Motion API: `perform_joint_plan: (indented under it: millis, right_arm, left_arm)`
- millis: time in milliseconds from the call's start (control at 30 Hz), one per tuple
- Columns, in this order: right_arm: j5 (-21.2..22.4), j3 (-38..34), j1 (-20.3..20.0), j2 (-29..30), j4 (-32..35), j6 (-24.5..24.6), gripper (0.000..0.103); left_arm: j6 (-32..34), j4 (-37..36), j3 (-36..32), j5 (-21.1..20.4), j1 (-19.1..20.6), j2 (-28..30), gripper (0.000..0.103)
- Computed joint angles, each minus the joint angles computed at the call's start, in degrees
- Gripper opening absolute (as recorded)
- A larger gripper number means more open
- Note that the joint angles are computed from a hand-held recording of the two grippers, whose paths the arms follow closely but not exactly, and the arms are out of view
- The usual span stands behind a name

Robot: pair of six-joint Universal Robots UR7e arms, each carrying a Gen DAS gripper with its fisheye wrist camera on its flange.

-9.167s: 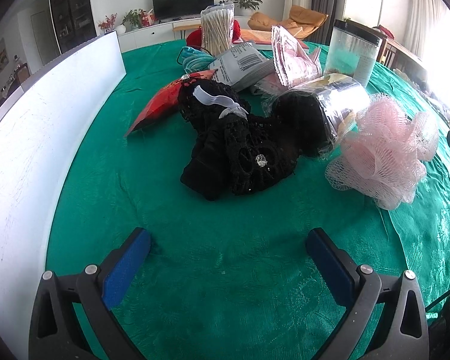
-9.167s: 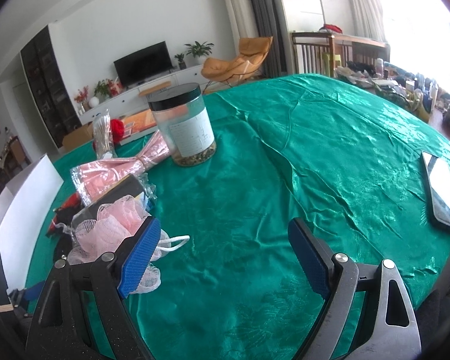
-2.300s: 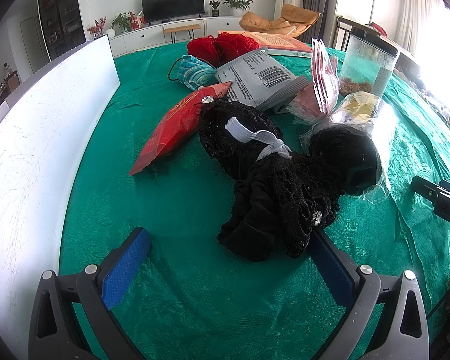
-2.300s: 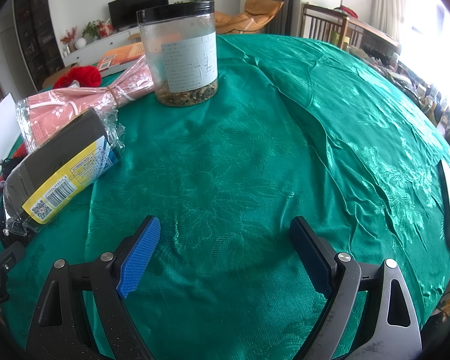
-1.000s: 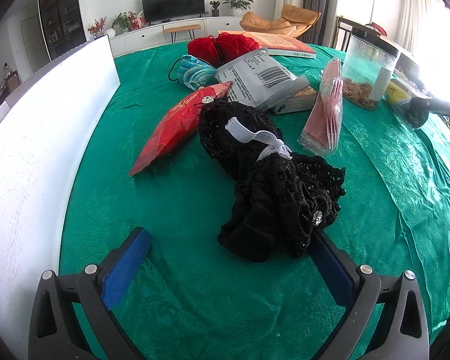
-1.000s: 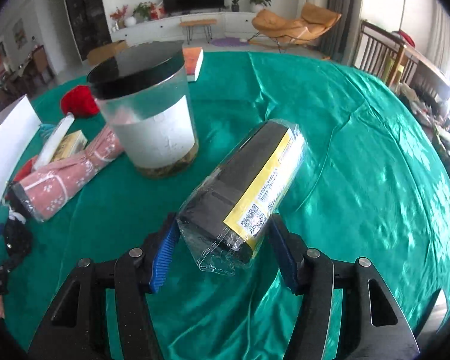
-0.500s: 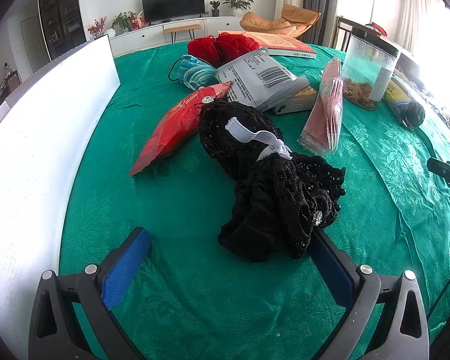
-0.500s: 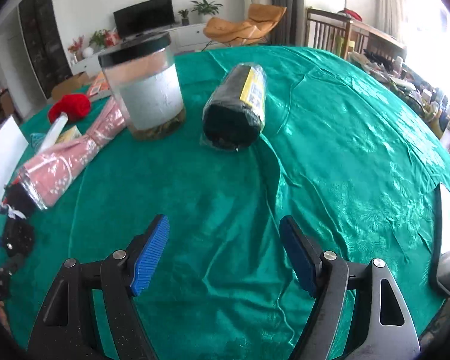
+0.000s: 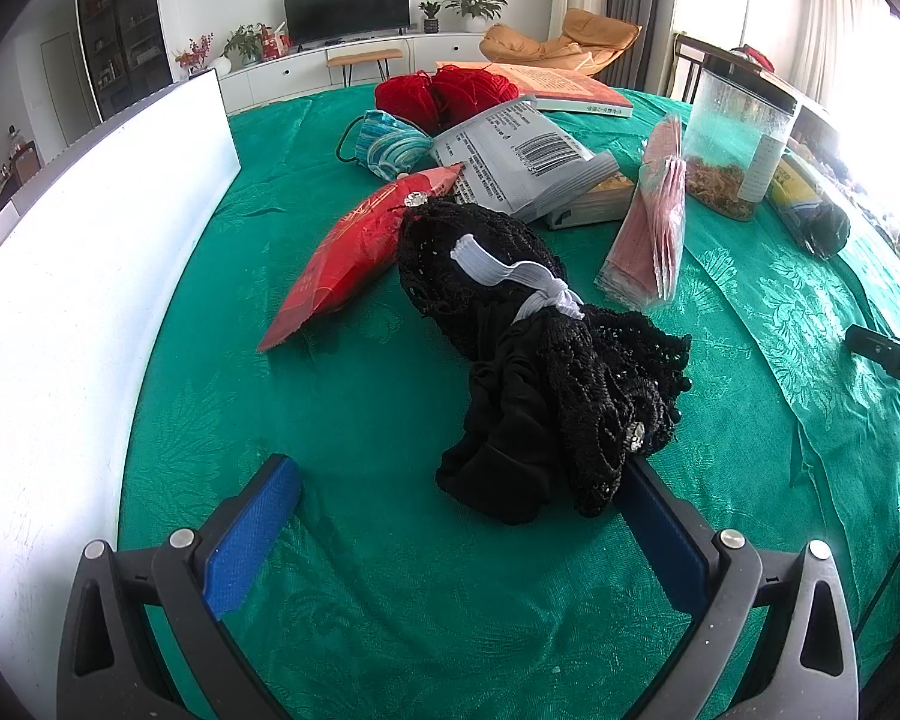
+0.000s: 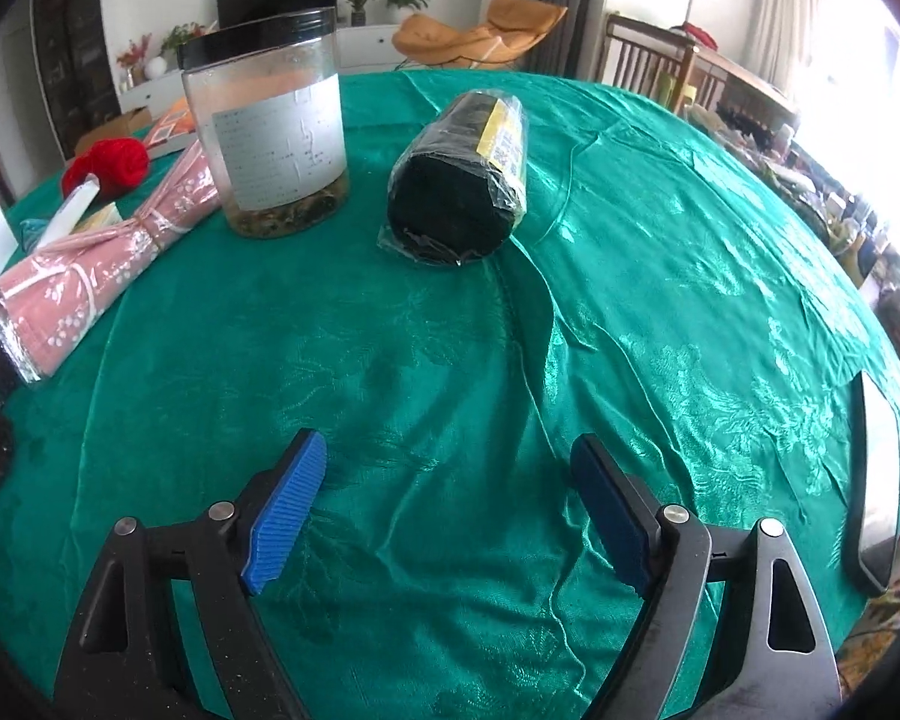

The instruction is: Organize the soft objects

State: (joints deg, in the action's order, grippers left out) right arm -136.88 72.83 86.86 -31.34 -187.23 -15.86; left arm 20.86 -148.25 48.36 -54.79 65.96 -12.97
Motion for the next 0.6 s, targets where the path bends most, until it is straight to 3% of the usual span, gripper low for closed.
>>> perform_joint_plan:
  millis: [600]
  right_arm:
    - [-0.2,-0.8,-0.1,0.4,0.1,0.3,0.094]
  left_arm:
    - [0.0,0.0,0.0,0.0,0.0,0.0,0.103]
